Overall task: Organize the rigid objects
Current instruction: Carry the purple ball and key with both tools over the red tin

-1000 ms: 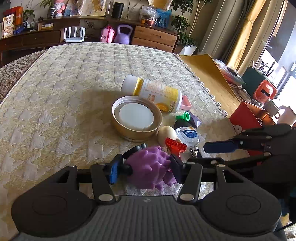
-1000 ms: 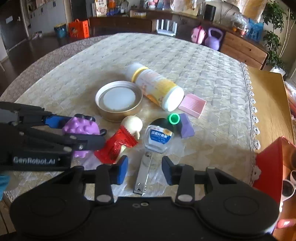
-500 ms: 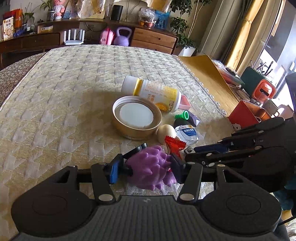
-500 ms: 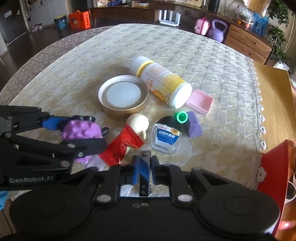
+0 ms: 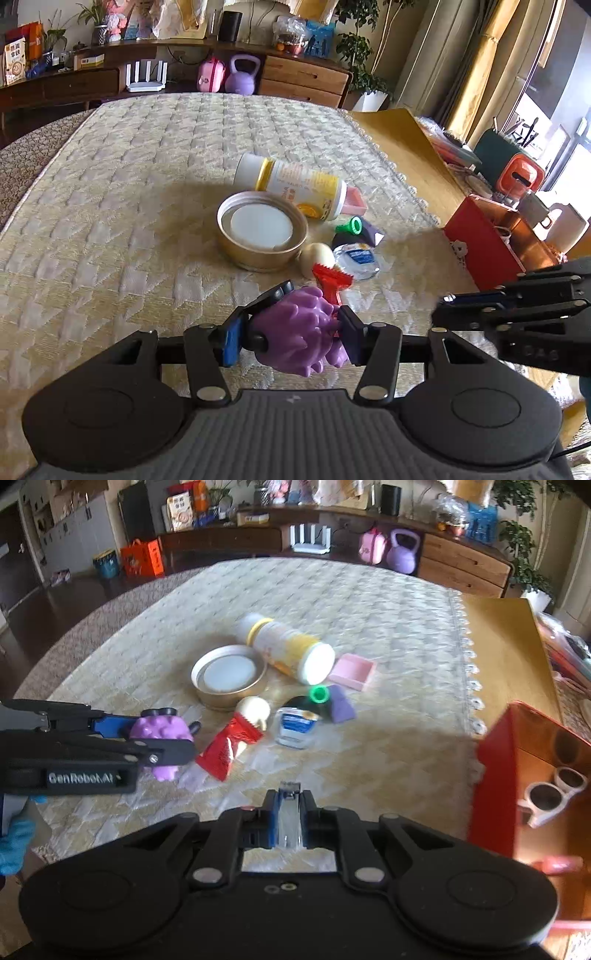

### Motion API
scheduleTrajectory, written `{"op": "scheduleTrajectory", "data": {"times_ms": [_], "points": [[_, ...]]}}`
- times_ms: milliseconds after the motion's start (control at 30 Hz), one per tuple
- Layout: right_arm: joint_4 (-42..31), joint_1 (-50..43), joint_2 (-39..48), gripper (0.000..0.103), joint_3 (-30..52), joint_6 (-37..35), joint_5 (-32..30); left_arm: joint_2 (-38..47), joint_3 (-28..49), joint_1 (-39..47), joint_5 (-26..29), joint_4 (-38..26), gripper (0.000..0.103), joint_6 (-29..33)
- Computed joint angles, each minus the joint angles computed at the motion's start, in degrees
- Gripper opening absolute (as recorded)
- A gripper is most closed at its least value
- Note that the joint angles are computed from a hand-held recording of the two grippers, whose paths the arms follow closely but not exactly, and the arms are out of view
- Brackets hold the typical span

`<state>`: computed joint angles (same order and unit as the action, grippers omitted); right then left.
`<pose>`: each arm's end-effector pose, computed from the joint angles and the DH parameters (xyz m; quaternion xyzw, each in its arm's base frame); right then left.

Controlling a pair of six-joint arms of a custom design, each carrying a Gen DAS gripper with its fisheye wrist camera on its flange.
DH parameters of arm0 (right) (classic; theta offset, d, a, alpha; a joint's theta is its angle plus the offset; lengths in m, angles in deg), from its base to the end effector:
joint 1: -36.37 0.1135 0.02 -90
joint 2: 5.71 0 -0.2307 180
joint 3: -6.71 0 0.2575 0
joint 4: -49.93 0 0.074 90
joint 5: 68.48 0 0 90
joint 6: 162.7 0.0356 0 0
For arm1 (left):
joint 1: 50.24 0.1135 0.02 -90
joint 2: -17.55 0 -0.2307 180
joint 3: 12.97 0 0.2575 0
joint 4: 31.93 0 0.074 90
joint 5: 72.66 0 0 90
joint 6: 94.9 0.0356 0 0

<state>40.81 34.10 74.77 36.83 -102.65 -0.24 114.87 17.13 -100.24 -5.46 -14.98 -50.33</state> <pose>0.2009 0.0052 0.0505 -0.2749 0.9080 0.1032 0.2988 0.1503 -0.1576 0.0228 -0.0304 0.9239 -0.1214 0.3616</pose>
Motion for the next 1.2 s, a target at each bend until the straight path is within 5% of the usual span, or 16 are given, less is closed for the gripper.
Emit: {"op": "scheduleTrajectory", "data": {"times_ms": [533, 800, 1200], "points": [[-19.46, -23.82, -14.54, 0.010, 3.08, -12.99, -13.92, -9.64, 8.89, -5.81, -1.24, -14.44, 0.052, 2.02], [-23.68, -34.74, -9.91, 0.010, 10.63, -18.34, -17.69, -0.80, 23.14, -6.90, 2.13, -17.61, 0.052, 8.19], [-17.61, -43.78, 7.01, 0.010, 20.74, -20.48, -16.17, 18.68, 47.90, -8.93, 5.90, -23.81, 0.052, 14.45]]}}
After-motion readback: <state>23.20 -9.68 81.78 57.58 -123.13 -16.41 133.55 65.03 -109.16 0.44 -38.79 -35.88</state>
